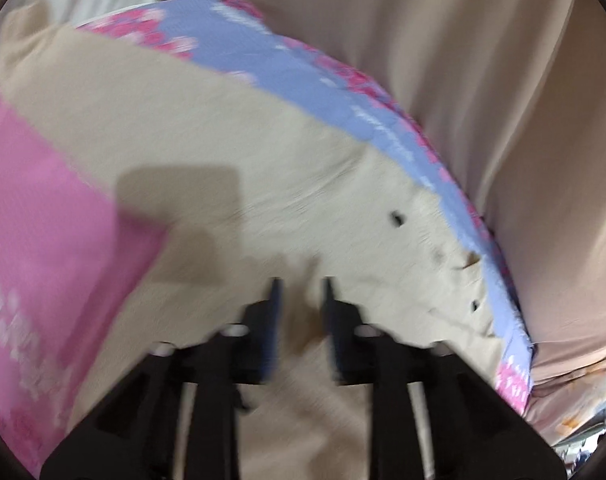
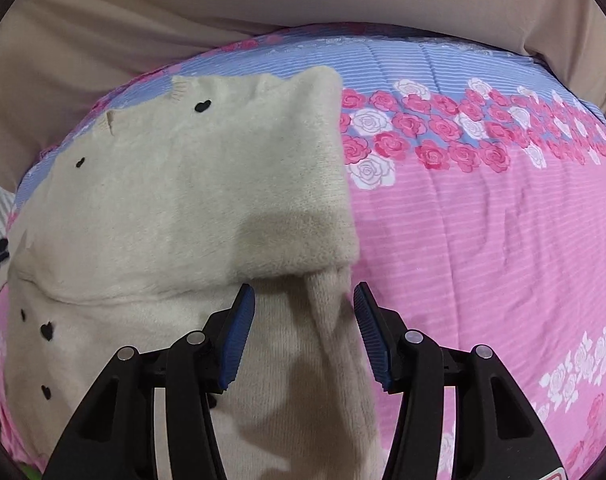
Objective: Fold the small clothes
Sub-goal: 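Carry the sleeve across the sweater body with the right tool, then release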
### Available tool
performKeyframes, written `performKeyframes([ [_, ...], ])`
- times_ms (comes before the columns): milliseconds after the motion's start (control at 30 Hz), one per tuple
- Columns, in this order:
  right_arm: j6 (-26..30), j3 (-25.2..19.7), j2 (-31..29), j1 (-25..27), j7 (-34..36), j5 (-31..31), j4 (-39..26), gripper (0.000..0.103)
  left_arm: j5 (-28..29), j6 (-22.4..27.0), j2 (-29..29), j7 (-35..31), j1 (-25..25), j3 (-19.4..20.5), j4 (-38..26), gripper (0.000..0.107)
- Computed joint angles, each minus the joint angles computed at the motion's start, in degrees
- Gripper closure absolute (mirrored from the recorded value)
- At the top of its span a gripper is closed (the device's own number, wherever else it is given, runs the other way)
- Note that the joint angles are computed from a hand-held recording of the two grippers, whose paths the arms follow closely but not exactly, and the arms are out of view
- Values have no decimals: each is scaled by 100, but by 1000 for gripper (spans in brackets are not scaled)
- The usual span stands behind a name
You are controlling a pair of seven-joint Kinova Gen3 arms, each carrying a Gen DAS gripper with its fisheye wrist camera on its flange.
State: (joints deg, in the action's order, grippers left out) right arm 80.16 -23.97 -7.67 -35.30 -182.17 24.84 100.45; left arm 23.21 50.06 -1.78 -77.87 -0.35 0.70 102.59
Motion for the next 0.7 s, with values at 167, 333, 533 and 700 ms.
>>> performKeyframes([
  [167,123,-456,-675,-57,-298,-1024,190,42,-1087,586,-1287,551,-556,-187,1007,40],
  [333,-348,-456,-869,-934,-491,-2185,468,41,-1137,1507,-1940,196,-754,-896,1710,33],
  [533,-940,-735,-1164,-52,259,-2614,631,94,-119,1825,-1951,-1101,-151,-1861,1771,101],
  [700,-78,-1049,-1690,215,126,-2857,232,97,-345,2799,-1765,-1851,-488,-2071,1069,102],
])
